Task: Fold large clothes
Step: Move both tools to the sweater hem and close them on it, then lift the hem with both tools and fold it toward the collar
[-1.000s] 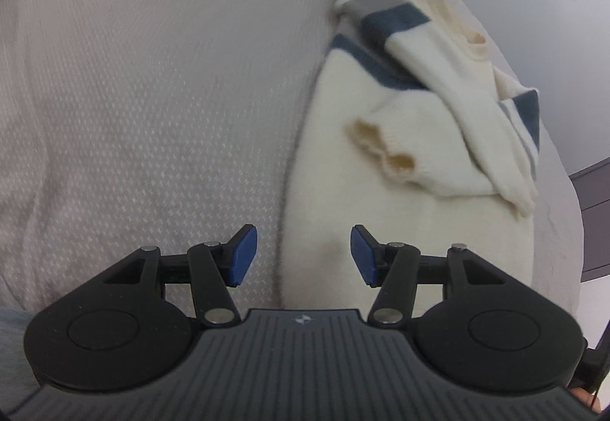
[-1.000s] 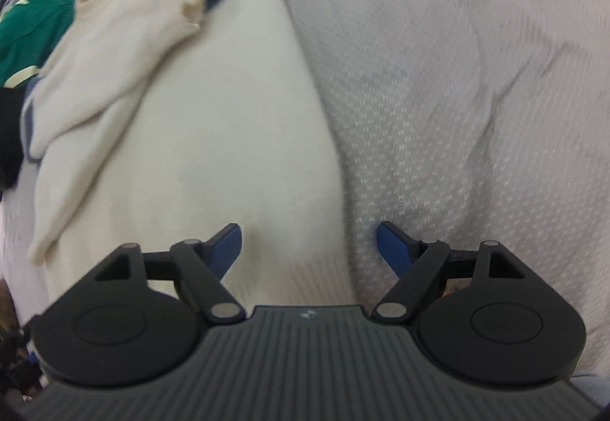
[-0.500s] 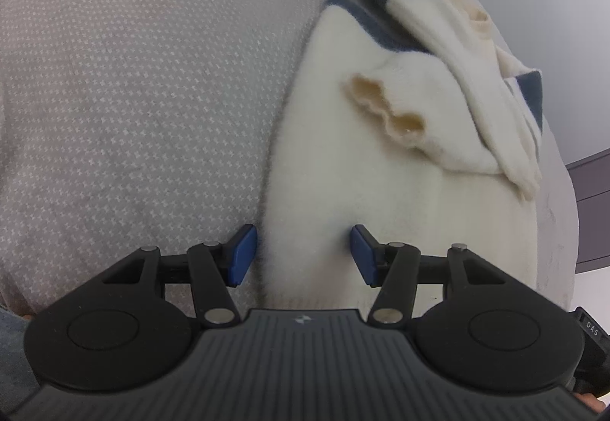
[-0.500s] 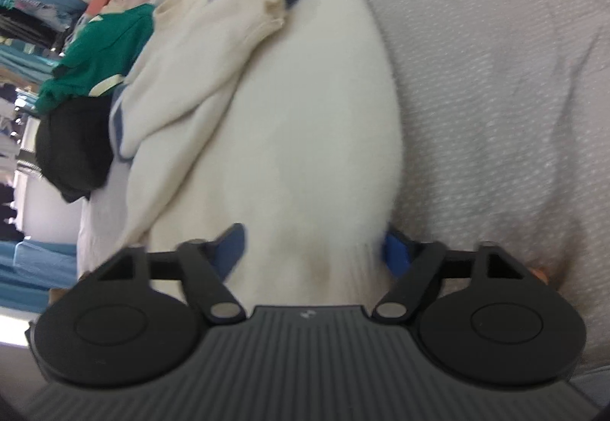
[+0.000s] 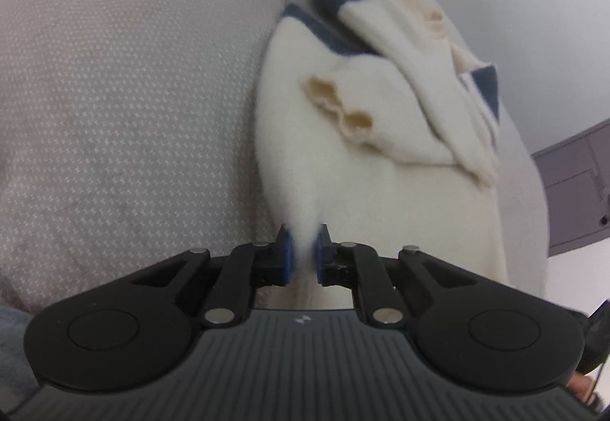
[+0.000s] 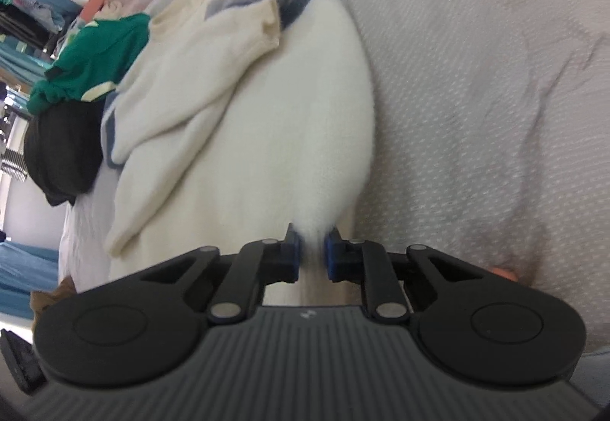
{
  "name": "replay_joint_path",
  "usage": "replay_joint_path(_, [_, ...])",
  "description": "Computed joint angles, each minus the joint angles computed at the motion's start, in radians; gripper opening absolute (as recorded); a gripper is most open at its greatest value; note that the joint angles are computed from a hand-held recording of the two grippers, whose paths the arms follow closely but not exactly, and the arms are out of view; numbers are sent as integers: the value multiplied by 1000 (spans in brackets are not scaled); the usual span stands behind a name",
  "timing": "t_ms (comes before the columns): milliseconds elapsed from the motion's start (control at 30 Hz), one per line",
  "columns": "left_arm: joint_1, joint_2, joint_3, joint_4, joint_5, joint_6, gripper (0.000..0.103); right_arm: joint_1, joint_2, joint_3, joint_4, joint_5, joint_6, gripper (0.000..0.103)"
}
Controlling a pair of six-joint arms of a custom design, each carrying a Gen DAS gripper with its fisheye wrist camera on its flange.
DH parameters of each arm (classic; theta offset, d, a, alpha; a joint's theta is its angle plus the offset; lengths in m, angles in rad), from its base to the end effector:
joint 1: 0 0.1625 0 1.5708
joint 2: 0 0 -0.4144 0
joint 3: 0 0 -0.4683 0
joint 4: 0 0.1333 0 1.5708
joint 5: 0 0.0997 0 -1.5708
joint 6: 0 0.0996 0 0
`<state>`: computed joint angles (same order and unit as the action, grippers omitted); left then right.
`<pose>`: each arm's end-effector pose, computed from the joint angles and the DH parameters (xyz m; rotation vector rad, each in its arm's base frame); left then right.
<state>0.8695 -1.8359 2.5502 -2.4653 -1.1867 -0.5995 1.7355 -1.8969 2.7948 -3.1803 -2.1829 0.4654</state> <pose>-0.1018 -0.3850 0.1827 0.0965 2.8925 -0.5487 0.1222 -0.2715 0.1922 -0.6769 -2.4722 1.1487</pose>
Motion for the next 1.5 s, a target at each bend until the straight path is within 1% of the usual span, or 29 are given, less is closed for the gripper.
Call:
replay_joint_path(67, [12,-18,-4,23,-11,-13,12,23,7,-13,43,-65,28,16])
replay_joint_path(100, [19,-21,-7,34,-19,-24,12,29,6,-15,62,-83,39,16])
replay_joint_path(200, [45,-6,-12,45,-40,-34,12,17,5,-21,113,-100,59,16])
replay_joint_path(300, [81,23,-27,47,-64,-41,14,-10,26,-34,145,-100,88,20])
replay_joint_path(333, [83,32,-30,45,-64,-36,14,-15,28,-36,153,-104,101,25])
replay_joint_path(367, [81,36,-30,44,-62,-24,15,-18,29,-40,176,-115,127,36])
replay_joint_path(400, [75,47,-29,37,-55,-13,16,-21,30,-45,200,-126,150,42])
replay_joint_path(433, [72,54,-27,35,-49,-3,20,-26,29,-44,209,-124,159,43])
replay_joint_path(467, [69,68,-32,38,-45,-1,23,-30,34,-47,215,-119,157,43])
replay_joint_path(533, [77,83,-41,48,-49,-6,34,-26,66,-55,214,-123,152,43])
replay_joint_path(567, [87,92,-48,51,-62,-7,37,-28,84,-60,205,-116,142,45])
replay_joint_path(633, [107,110,-57,49,-99,14,49,-42,93,-62,193,-79,115,44])
replay_joint_path(667, [118,121,-64,49,-127,32,51,-49,92,-61,189,-61,101,44])
replay_joint_path(700, [118,129,-65,47,-138,41,52,-51,95,-60,179,-50,89,43])
replay_joint_path(733, [113,133,-62,44,-141,47,52,-56,91,-56,166,-35,72,39])
replay_joint_path(767, [109,136,-58,39,-144,53,51,-59,91,-51,148,-19,52,25])
replay_joint_path(800, [104,137,-56,34,-143,59,51,-62,95,-50,131,-3,36,22])
replay_joint_path(867, [96,137,-51,28,-135,54,46,-54,112,-50,89,4,11,20])
replay_joint_path(900, [96,134,-49,21,-132,49,32,-56,107,-47,73,24,-6,19])
replay_joint_path(933, [99,128,-46,8,-133,47,24,-53,87,-42,77,41,-14,18])
replay_joint_path(1033, [120,86,-29,-50,-177,40,15,-48,-4,-22,89,94,-43,16])
replay_joint_path(1133, [128,25,-11,-105,-212,34,14,-14,-89,-4,91,119,-69,15])
replay_joint_path(1233, [115,-43,-2,-147,-230,21,13,25,-191,19,107,135,-78,14])
replay_joint_path(1300, [108,-80,0,-186,-247,21,13,30,-271,33,127,176,-100,14])
replay_joint_path(1367, [87,-99,-7,-206,-238,28,12,51,-320,37,147,200,-109,14])
replay_joint_path(1400, [76,-111,-7,-214,-233,18,12,60,-325,35,142,210,-114,14])
replay_joint_path(1433, [66,-123,-7,-220,-233,9,12,76,-336,33,146,210,-113,14])
replay_joint_path(1467, [45,-122,-4,-241,-226,-7,12,91,-382,39,176,213,-112,14])
replay_joint_path(1500, [33,-142,3,-249,-225,-11,11,110,-392,37,181,210,-107,14])
